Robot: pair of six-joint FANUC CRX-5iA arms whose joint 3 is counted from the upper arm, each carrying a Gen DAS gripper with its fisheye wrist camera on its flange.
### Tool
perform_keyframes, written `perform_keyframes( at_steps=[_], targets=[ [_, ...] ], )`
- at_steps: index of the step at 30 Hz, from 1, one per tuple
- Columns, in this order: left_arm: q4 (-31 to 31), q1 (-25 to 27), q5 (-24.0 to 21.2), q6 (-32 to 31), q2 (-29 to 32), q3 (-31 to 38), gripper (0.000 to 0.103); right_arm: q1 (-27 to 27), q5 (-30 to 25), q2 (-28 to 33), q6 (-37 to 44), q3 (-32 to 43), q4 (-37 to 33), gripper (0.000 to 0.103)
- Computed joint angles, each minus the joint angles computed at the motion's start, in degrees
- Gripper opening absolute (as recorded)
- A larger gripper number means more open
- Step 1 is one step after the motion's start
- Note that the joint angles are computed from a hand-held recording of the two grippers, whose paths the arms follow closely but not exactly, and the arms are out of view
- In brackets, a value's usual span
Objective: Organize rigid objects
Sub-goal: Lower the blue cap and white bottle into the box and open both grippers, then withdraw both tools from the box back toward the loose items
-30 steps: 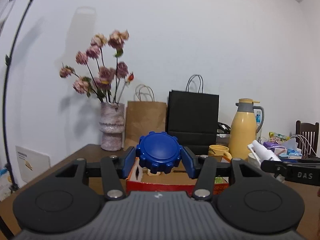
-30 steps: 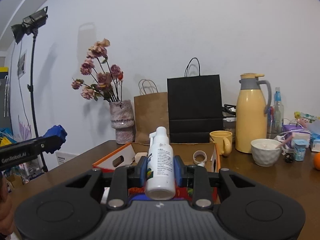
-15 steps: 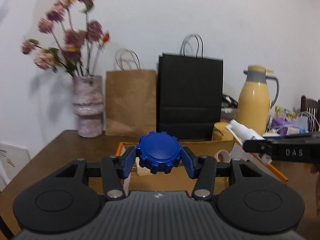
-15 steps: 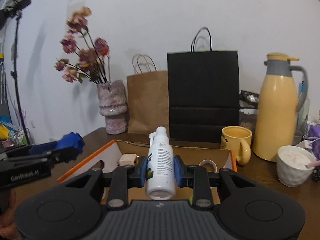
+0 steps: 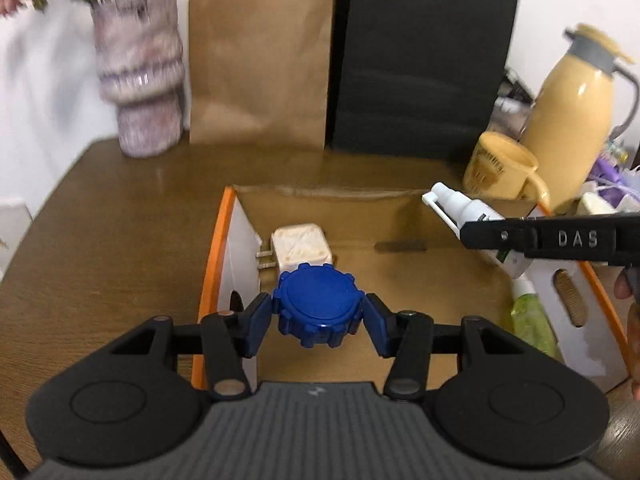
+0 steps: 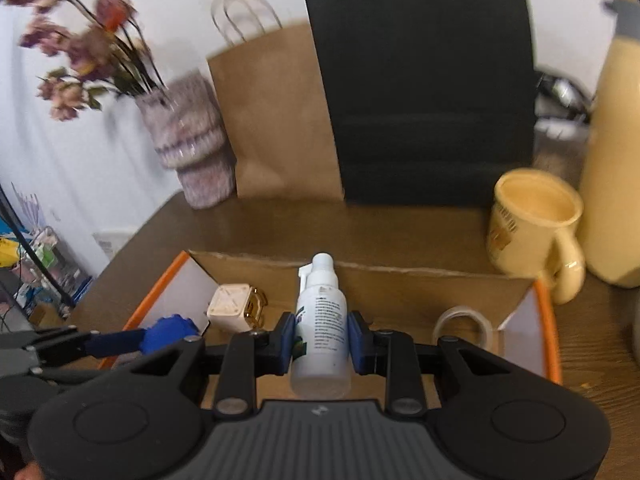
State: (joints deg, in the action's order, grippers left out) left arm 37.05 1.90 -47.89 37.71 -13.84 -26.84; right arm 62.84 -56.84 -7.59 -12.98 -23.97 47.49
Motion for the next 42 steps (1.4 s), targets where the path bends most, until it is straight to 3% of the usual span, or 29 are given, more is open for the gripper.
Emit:
perform_keyframes(
  at_steps=[4, 8, 12, 17, 18, 19, 21, 24, 26, 28, 31, 32, 33, 39, 42],
  targets=[
    [-8.58, -1.4, -6.54, 5.67, 5.75, 8.05, 0.051, -3.96, 1.22, 3.32, 9.97, 6.21, -12.46, 0.027],
    [-13.79, -3.02, -11.3, 10.86, 9.75, 14.05, 0.051, -6.35, -1.84, 7.47, 18.14, 12.27, -21.88, 0.027],
    [-17.91, -4.78, -14.34, 15.7, 12.84, 19.16, 0.052, -6.82, -5.11, 10.06, 20.18, 14.95, -24.02, 0.027],
    [-20.84, -6.5, -13.21, 18.32, 13.87, 20.69, 0.053, -6.34, -5.78, 10.4, 20.21, 14.95, -23.72, 0.027],
    [-21.47, -6.87, -13.15, 18.74, 14.0, 21.04, 0.056, -6.25, -6.03, 10.45, 20.03, 14.95, -23.47, 0.028],
    [-21.53, -7.02, -13.15, 18.67, 14.03, 21.11, 0.07, -6.38, -6.04, 10.71, 20.49, 15.16, -23.41, 0.028],
    [-21.3, -7.05, -11.84, 19.19, 13.09, 20.14, 0.084, -6.22, -5.99, 9.91, 19.96, 14.7, -23.12, 0.04],
    [-20.85, -6.39, -12.55, 19.44, 12.41, 20.1, 0.084, -5.7, -6.44, 8.91, 19.7, 14.36, -22.46, 0.055],
    [-21.04, -5.95, -14.2, 20.11, 11.99, 20.8, 0.085, -4.78, -7.37, 7.81, 18.95, 14.06, -21.63, 0.057],
    [-21.26, -5.72, -15.2, 20.21, 10.73, 20.92, 0.092, -3.33, -9.87, 6.83, 18.6, 14.4, -20.65, 0.059],
    [-20.39, -5.12, -16.08, 19.51, 8.05, 20.27, 0.103, -0.86, -13.27, 4.65, 16.57, 14.25, -18.32, 0.075],
    [-19.6, -4.76, -15.46, 18.96, 6.54, 19.26, 0.103, 0.18, -14.33, 3.77, 15.51, 13.87, -17.15, 0.088],
    [-18.32, -4.29, -14.15, 18.09, 4.61, 17.69, 0.103, 1.41, -15.51, 2.82, 14.38, 13.39, -15.8, 0.092],
    [-10.86, -1.79, -2.96, 11.51, -6.82, 6.73, 0.103, 8.61, -19.66, -3.05, 6.73, 7.96, -6.78, 0.092],
    [-3.98, -1.16, 6.56, 7.0, -13.0, -1.35, 0.103, 11.64, -21.52, -4.77, 1.5, 4.84, -1.3, 0.093]
  ],
)
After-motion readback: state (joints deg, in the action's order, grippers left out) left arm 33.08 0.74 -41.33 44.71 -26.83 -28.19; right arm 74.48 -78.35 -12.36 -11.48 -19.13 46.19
